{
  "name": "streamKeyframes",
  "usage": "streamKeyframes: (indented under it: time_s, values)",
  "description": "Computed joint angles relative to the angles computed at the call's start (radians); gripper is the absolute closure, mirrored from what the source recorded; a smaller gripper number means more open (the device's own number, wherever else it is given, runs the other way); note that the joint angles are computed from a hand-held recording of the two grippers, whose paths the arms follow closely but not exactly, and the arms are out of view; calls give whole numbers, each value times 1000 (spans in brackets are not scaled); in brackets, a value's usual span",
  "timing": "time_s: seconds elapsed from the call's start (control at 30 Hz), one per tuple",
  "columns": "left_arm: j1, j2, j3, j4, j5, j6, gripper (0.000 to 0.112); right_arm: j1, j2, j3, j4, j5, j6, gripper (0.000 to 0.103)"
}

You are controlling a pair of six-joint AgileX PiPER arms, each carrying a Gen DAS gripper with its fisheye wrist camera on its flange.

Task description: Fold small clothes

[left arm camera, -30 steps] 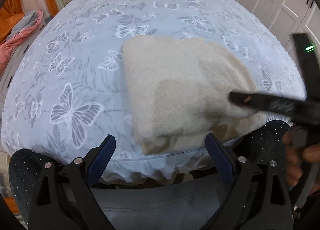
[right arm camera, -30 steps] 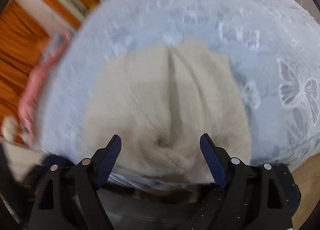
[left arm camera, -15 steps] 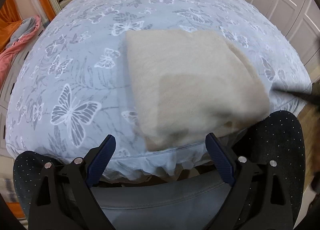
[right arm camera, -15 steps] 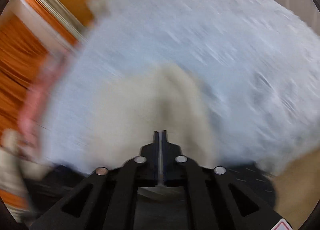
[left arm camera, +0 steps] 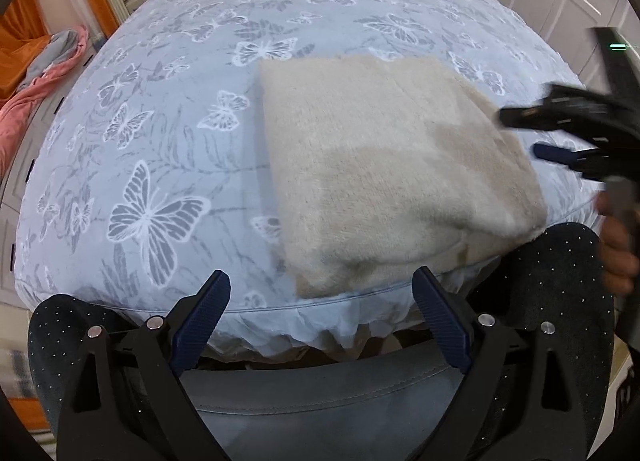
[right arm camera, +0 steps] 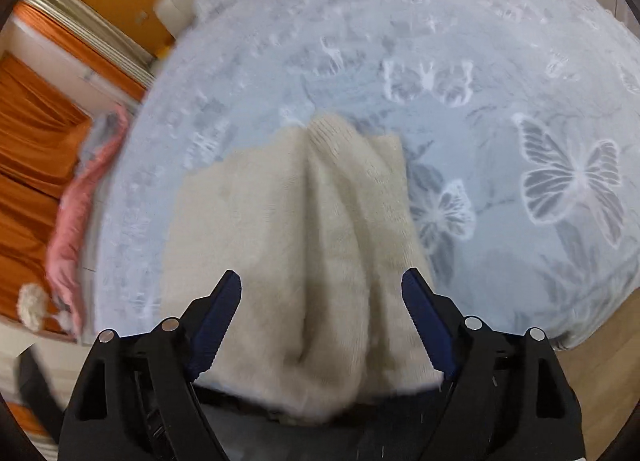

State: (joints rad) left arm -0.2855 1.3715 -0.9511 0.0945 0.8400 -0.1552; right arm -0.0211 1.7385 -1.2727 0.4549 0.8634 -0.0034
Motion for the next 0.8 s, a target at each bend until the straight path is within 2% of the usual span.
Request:
streamKeyframes:
  time_s: [0.07,0.1,0.13,0.17,0.2,0.27,0.3,0.37,0.4,0.43,0.47,0.53,0.67,0.73,0.77,0.8]
  values:
    - [10,-3,-3,0,6,-3,22,17,92,-59,12,28,9,23]
    - [18,-6,-4,-5,7,1,22,5,112,-67,19,47,-15,30]
    - [28,-13,-4,-12,5,9,22,30,142,-97,24,60,-20,43]
    - [35,-18,-6,-20,5,16,22,48,131,-97,30,65,-36,84]
    - [46,-20,-9,-32,3,30,22,60,113,-108,64,74,-86,85]
    - [62,-28,-11,-55,-1,54,22,43,4,-72,157,27,-167,87]
    - [69,-29,-12,-71,-4,70,21,11,-55,-60,223,30,-216,88]
    - [63,-18,-6,-85,-10,86,20,-62,-127,-20,329,42,-283,88]
    - [53,-6,-2,-91,-11,90,20,-86,-132,0,331,31,-289,88]
    - [39,9,2,-103,-9,101,20,-99,-108,1,293,29,-270,88]
    - [20,21,7,-110,-10,109,20,-114,-44,-12,215,52,-217,87]
    - [-21,46,19,-110,-29,132,20,-150,54,-10,165,98,-156,87]
    - [-82,106,41,-1,-96,47,20,-195,37,62,318,82,-245,79]
    - [-68,131,30,-13,-100,54,20,-189,-9,85,302,76,-247,65]
    - [-68,137,25,-14,-98,52,20,-185,-26,91,292,79,-247,45]
    - [-68,140,25,-13,-97,53,20,-173,-40,101,271,80,-247,34]
